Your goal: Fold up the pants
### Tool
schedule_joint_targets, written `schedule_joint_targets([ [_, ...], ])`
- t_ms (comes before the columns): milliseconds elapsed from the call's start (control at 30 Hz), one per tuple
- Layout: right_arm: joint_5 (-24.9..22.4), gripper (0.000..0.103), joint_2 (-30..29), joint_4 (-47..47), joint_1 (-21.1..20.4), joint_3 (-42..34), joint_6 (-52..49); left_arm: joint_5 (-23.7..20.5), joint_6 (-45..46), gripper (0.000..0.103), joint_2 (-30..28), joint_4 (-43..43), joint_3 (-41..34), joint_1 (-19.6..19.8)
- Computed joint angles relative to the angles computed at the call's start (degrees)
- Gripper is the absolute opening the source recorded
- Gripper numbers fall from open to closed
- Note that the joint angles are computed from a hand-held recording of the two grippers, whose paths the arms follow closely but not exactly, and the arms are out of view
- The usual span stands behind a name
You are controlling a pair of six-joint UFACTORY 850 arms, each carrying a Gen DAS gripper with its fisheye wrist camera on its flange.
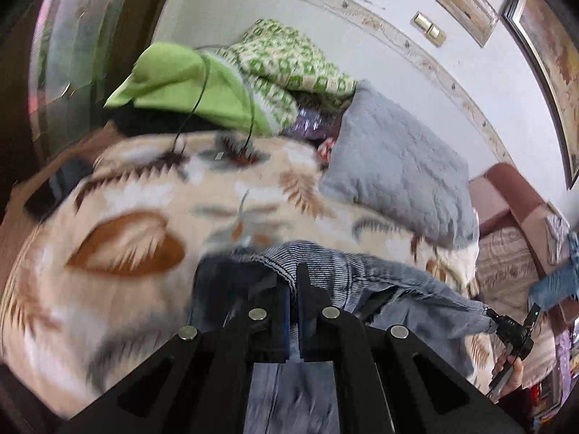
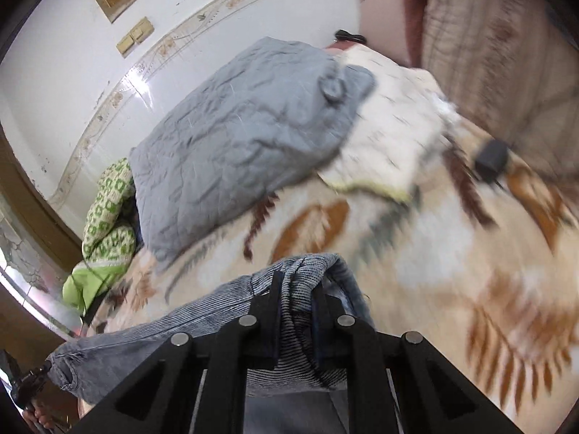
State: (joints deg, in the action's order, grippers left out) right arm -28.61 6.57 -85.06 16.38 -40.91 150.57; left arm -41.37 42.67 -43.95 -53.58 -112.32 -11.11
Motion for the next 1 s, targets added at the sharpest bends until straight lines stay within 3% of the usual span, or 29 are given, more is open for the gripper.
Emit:
schedule_joint_targets([
  [200, -3.3, 0.014, 5.7, 5.0, 13.3, 10.8, 8.5, 1.8, 3.7, 0.003, 7.2, 1.6, 17.1, 1.7],
  [267, -0.9, 0.018, 7.4, 3.9, 15.9, 13.9, 14.5, 1.1, 1.6, 0.003, 7.0, 2.5, 19.0, 2.4],
  [367, 1.4, 0.02, 9.2, 9.3, 19.4, 17.0, 15.3, -0.1, 0.2, 0.005, 6.6, 1.7, 20.3, 3.3],
  [433, -0.5, 0.023, 11.3, 10.8, 21.3, 18.2, 16.3, 0.5, 0.2, 0.006, 7.2, 2.2, 20.7, 3.3],
  [500, -4.5, 0.023, 12.4, 16.6, 22.1, 17.1, 10.7, 1.4, 0.4, 0.008, 7.9, 3.6, 20.8, 3.3],
  [600, -7.6, 0.026, 14.2, 15.6, 21.0, 16.0, 8.7, 3.5, -0.2, 0.009, 9.1, 5.6, 21.5, 3.5],
  [667, -7.4, 0.038, 14.1, 15.0, 18.4, 14.6, 5.5, 6.0, -0.9, 0.008, 10.4, 6.9, 22.5, 3.7],
  [700, -6.7, 0.058, 13.5, 14.5, 17.1, 13.7, 4.6, 6.1, -0.1, 0.008, 10.8, 6.2, 23.1, 4.2],
  [733, -6.7, 0.071, 12.9, 14.0, 15.8, 12.7, 3.9, 6.1, 0.2, 0.008, 11.1, 5.6, 23.2, 4.6],
  [800, -6.5, 0.071, 11.8, 11.9, 13.5, 11.4, 4.2, 6.1, 1.7, 0.008, 12.0, 3.9, 23.7, 4.9],
  [1000, 5.8, 0.071, 7.4, 12.4, 2.6, 8.6, 2.0, 4.4, 9.9, 0.008, 13.1, -2.6, 23.3, 2.3],
])
